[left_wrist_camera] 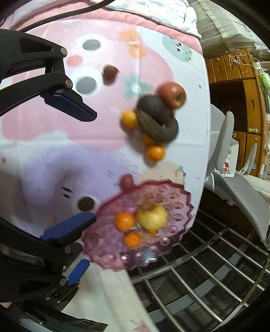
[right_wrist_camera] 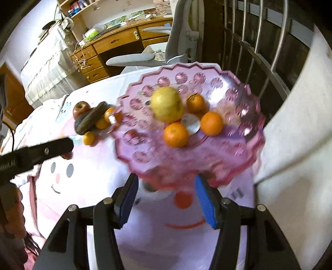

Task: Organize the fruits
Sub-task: 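Withdraw both grippers from the bowl toward the remaining small fruits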

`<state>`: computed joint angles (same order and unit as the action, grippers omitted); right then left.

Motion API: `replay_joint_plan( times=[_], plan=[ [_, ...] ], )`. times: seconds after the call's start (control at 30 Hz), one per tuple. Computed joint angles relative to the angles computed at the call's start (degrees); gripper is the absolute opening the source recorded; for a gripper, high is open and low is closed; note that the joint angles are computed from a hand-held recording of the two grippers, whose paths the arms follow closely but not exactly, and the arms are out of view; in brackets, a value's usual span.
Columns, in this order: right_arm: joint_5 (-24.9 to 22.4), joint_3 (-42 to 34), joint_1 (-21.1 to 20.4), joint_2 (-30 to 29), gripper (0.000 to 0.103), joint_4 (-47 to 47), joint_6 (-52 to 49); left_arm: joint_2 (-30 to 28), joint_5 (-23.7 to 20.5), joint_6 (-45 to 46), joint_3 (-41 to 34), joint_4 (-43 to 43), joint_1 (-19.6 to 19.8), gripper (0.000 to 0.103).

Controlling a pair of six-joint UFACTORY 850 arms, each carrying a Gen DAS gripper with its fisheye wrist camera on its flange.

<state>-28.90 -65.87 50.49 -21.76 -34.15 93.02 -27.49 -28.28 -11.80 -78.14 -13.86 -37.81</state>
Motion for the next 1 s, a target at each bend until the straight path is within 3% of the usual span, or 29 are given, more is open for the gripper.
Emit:
replay_joint_plan(
  times=[0.17,0.53,1.0],
  plan=[
    [-3.5,-4.2,4.8,-2.7,0.065,-2.5,9.5,5.8,-0.2,7.1,7.5,-2.3,3.1,0.088],
    [-11.7,-17.3,12.0,-11.0,0.066,-6.4,22.7,14.7,-1.3,21.2,17.3,-4.5,11.6,0.088],
    [-20.1,-27.6,14.1,-18.0,0.067,-11.3,34.2,15.4,-1.5,32.2,18.2,-11.4,19.1,0.088]
  ],
)
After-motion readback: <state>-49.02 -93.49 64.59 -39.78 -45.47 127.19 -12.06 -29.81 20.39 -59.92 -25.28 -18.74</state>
